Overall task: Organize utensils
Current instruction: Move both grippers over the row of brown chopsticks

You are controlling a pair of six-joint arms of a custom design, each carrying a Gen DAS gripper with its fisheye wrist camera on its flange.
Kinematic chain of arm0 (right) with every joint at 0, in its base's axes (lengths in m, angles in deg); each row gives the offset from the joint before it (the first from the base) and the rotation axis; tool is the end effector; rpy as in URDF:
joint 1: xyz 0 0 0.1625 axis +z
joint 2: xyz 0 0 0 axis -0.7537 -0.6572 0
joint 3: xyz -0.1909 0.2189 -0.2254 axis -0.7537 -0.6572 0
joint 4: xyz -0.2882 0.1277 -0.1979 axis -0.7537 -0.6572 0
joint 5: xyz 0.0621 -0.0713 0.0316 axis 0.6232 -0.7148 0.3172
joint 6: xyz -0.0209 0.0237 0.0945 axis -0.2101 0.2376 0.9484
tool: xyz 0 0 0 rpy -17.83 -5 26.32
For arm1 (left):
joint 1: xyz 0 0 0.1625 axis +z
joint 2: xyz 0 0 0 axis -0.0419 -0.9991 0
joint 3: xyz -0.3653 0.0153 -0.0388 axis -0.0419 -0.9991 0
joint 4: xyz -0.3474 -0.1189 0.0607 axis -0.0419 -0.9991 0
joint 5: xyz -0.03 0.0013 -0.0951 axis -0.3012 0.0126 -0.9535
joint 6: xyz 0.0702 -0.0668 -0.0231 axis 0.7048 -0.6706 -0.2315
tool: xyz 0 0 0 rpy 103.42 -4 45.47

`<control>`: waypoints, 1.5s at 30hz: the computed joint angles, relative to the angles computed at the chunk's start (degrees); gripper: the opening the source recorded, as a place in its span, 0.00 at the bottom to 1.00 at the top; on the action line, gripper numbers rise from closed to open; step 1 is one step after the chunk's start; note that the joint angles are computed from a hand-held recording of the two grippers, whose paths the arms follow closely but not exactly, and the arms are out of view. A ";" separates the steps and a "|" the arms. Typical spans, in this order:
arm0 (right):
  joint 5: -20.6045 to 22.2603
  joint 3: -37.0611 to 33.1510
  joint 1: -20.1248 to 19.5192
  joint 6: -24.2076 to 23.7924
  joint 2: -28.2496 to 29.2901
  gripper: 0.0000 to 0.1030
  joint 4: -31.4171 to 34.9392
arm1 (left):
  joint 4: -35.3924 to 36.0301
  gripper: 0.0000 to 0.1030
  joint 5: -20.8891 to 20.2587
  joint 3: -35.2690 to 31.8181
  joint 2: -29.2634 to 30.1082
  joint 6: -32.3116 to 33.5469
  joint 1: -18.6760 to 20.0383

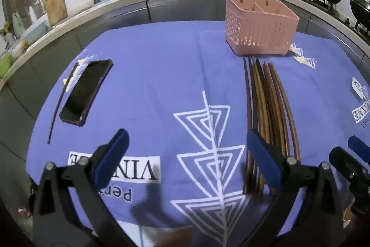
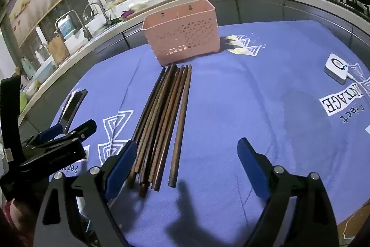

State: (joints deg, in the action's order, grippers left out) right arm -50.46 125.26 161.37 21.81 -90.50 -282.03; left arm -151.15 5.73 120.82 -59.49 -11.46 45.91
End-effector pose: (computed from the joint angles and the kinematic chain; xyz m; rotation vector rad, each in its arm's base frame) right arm 0.2274 -0.4018 0.1626 -0.1541 -2.2515 1.2265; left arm -0.2599 -0.5287 0.1499 0.8906 2.2464 -0.7095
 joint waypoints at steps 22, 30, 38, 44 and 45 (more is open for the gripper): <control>12.51 3.42 -3.27 2.89 -2.25 0.88 0.42 | 7.77 0.95 -5.83 3.38 -1.89 -5.97 3.93; 12.92 3.76 -3.71 3.18 -2.19 0.88 0.38 | 0.93 0.95 -10.56 8.92 -6.93 -3.85 3.77; 8.61 3.81 -2.66 3.55 -2.13 0.87 -2.16 | -0.27 0.95 -8.63 5.58 -4.62 -1.43 3.69; 7.61 2.71 -1.98 0.72 -1.46 0.76 -3.06 | -2.72 0.95 -8.10 2.41 -3.14 1.32 4.44; 7.84 2.56 -1.99 0.39 -1.42 0.74 -2.78 | -2.65 0.95 -8.12 2.02 -3.05 1.38 4.66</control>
State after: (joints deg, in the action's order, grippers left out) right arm -42.62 127.83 159.38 22.20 -91.92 -284.81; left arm -153.80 -2.39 122.84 -62.54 -10.08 50.57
